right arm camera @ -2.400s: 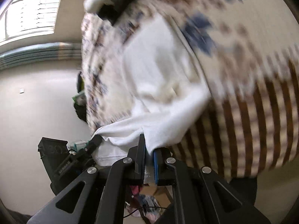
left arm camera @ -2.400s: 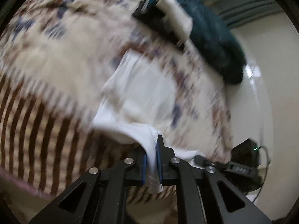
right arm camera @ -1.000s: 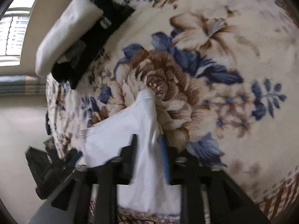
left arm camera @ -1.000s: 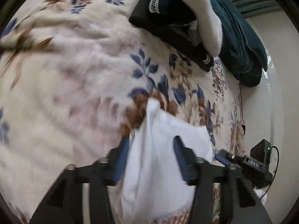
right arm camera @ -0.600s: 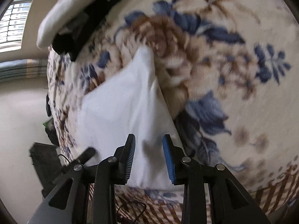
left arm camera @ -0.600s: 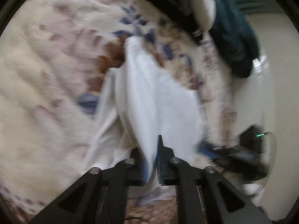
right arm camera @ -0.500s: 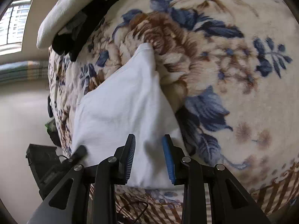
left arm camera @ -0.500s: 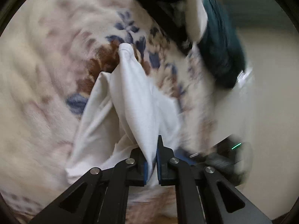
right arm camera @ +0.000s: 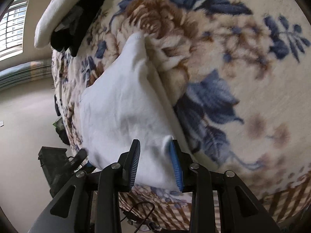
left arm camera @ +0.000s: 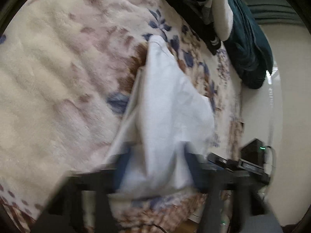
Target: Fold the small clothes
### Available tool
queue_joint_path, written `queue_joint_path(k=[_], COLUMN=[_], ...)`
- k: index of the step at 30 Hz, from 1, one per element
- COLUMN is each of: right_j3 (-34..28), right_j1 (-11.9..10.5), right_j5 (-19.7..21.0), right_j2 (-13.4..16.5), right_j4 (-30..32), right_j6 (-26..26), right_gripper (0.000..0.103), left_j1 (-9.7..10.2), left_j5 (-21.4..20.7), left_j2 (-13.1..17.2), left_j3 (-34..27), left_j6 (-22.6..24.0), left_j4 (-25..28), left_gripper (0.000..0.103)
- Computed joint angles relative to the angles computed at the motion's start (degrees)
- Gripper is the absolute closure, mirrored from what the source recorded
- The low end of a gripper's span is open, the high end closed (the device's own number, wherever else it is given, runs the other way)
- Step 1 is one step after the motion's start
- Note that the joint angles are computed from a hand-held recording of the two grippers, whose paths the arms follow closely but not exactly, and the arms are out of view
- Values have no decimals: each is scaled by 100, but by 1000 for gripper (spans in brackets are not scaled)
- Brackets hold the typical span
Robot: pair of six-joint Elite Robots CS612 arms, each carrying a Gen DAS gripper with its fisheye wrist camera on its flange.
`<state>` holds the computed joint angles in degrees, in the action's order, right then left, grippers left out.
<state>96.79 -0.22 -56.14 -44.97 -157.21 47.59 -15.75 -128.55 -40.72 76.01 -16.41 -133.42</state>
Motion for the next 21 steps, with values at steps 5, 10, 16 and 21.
queue_joint_path(k=[5, 10, 16, 21], right_j3=[26, 142, -69, -296], right_j1=[-56, -198, -345, -275], right_j5=[112, 219, 1618, 2013], right_j2=[14, 21, 706, 1009], right_j4=[48, -453, -1228, -1572], right_j6=[-70, -55, 116, 145], right_gripper=[100, 44, 38, 43], left_j1=[-72, 20, 85, 50], left_j5=[244, -96, -693, -845], left_j2=[31, 0, 537, 626], left_j3=[-188, -21, -353, -402], left_j6=[537, 182, -272, -277], left_j4=[368, -570, -195, -516], left_gripper=[90, 26, 26, 27])
